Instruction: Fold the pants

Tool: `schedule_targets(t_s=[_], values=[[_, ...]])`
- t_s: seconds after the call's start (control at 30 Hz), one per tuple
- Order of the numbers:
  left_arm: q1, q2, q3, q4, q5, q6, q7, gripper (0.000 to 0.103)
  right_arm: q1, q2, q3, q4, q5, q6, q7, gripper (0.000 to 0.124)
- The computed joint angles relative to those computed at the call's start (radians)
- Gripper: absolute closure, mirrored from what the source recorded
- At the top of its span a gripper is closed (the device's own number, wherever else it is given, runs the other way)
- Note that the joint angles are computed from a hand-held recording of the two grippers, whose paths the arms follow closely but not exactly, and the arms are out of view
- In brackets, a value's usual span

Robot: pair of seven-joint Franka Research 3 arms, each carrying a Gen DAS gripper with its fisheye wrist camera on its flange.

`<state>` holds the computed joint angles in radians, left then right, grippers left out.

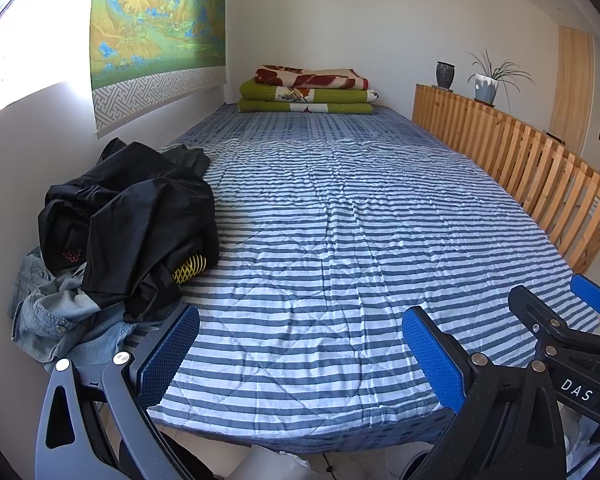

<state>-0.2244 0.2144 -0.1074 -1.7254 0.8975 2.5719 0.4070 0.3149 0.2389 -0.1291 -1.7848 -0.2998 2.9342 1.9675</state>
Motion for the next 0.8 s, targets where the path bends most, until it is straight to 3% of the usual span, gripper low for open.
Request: schedule_targets(t_s=[0.5, 0.8], values=[[-0.002, 0.008, -0.003, 0.021, -0.01, -0.027, 0.024, 0.0, -0.002, -0.002, 0.002, -0.002, 0.006, 0.01, -0.006, 0.021], [0.0, 0.032, 0.01, 0.058, -0.011, -0.036, 0.034, 0.0, -0.039, 0.04, 0.053, 0.033, 0.136, 0.046, -0.138, 0.021]])
